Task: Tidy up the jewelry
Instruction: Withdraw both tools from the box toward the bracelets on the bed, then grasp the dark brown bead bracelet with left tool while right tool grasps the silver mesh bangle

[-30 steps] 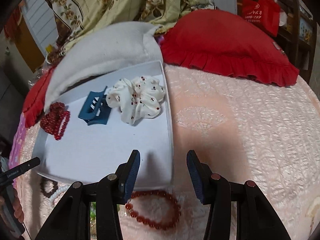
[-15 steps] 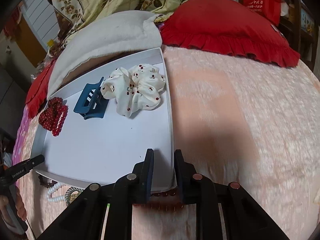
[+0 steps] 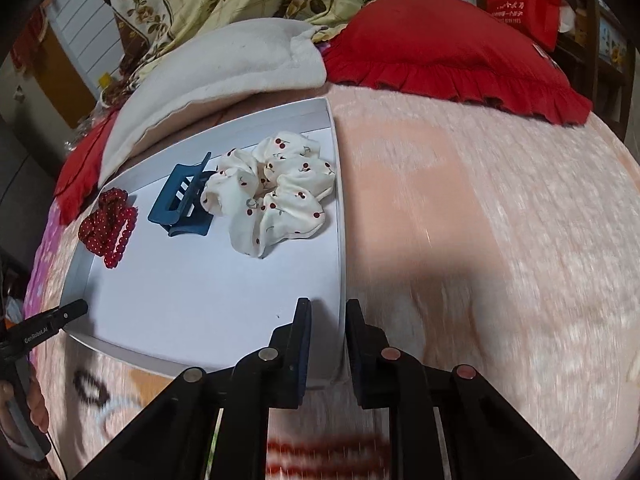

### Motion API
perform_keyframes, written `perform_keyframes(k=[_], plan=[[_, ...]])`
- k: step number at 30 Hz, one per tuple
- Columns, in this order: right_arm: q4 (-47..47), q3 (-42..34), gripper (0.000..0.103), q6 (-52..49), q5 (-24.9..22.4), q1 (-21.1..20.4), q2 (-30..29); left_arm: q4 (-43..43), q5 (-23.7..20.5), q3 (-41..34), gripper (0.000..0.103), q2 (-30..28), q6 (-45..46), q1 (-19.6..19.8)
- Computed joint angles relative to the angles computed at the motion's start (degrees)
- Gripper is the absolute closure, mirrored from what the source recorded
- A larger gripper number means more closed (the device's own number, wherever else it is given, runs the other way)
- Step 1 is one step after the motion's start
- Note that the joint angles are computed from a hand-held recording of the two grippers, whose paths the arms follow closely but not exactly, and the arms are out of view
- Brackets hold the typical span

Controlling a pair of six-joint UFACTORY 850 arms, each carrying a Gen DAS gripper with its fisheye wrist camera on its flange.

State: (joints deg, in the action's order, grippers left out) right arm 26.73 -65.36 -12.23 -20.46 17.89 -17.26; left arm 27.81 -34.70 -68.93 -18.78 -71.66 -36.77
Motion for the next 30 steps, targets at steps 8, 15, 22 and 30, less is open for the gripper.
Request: perform_keyframes(k=[8, 15, 22, 30], plan=[[0.83, -2.88, 0.086, -1.60, -0.30, -0.50, -1.74, 1.72, 0.41, 0.43, 0.075, 0.91, -1.76, -0.41], [1.41, 9.10, 0.049, -5.98, 6.48, -0.10, 12.02, 8.34, 3.44, 10.44, 0.069, 12.62, -14.46, -3.51], [26.02, 17.29, 0.056, -30.40, -1.77, 1.94, 16.87, 4.64, 3.66, 11.54, 0.068, 11.19, -10.28, -7.50], [22.10, 19.24, 0.070, -24.79, 2.89, 6.48, 16.35, 7.42, 6.01, 11.46, 0.068, 8.86, -11.49, -8.26]])
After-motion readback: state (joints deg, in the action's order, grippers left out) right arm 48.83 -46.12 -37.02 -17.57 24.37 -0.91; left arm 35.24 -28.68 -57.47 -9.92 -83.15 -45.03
